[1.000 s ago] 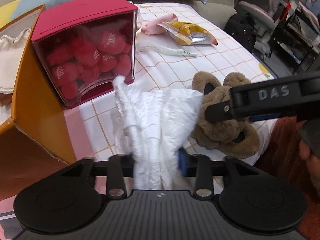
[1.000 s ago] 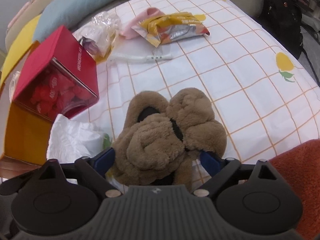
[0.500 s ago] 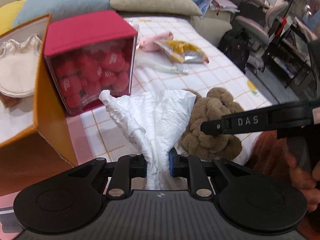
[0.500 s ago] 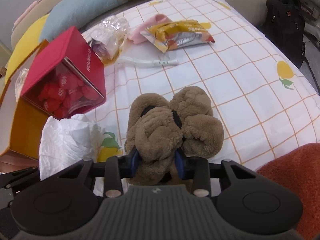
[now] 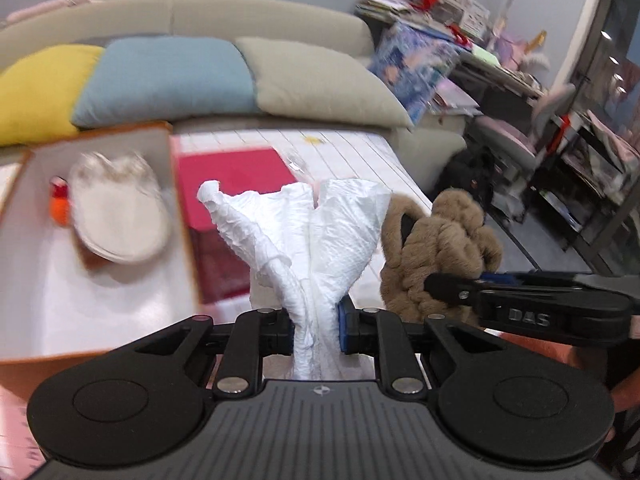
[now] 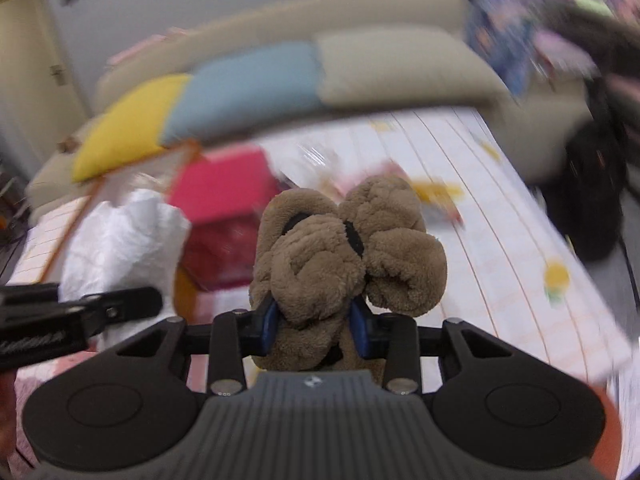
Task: Organize soft objects
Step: 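Carry the white cloths and brown plush over the box and lower them in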
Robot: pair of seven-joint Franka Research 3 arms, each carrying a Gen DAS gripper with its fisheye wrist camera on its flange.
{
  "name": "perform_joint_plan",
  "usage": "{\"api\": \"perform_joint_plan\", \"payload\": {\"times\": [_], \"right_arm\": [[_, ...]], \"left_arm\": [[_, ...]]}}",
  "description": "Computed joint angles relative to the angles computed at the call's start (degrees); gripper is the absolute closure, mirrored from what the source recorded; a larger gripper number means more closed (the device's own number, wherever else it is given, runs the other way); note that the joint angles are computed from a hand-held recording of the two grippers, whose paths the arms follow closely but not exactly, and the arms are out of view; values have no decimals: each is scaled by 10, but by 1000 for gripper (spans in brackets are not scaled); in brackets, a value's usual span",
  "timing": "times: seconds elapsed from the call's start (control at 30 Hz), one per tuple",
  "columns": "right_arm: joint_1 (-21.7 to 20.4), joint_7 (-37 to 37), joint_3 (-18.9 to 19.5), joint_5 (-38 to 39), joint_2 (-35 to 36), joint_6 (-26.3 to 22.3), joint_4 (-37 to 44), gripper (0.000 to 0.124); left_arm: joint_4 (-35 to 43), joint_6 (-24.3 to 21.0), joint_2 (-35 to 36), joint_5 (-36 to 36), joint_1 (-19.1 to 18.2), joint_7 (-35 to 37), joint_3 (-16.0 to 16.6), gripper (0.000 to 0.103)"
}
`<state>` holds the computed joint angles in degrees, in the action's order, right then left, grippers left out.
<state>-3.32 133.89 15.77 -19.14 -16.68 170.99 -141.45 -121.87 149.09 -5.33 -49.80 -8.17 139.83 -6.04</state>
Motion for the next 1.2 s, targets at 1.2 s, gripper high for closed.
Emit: {"api": "perform_joint_plan", "payload": {"times": [1.2], "right_arm": [[261,-663,-130,197,488,-404,685,87]], "left_arm": [[257,-146,224,430,137,-181,-19,83]]}}
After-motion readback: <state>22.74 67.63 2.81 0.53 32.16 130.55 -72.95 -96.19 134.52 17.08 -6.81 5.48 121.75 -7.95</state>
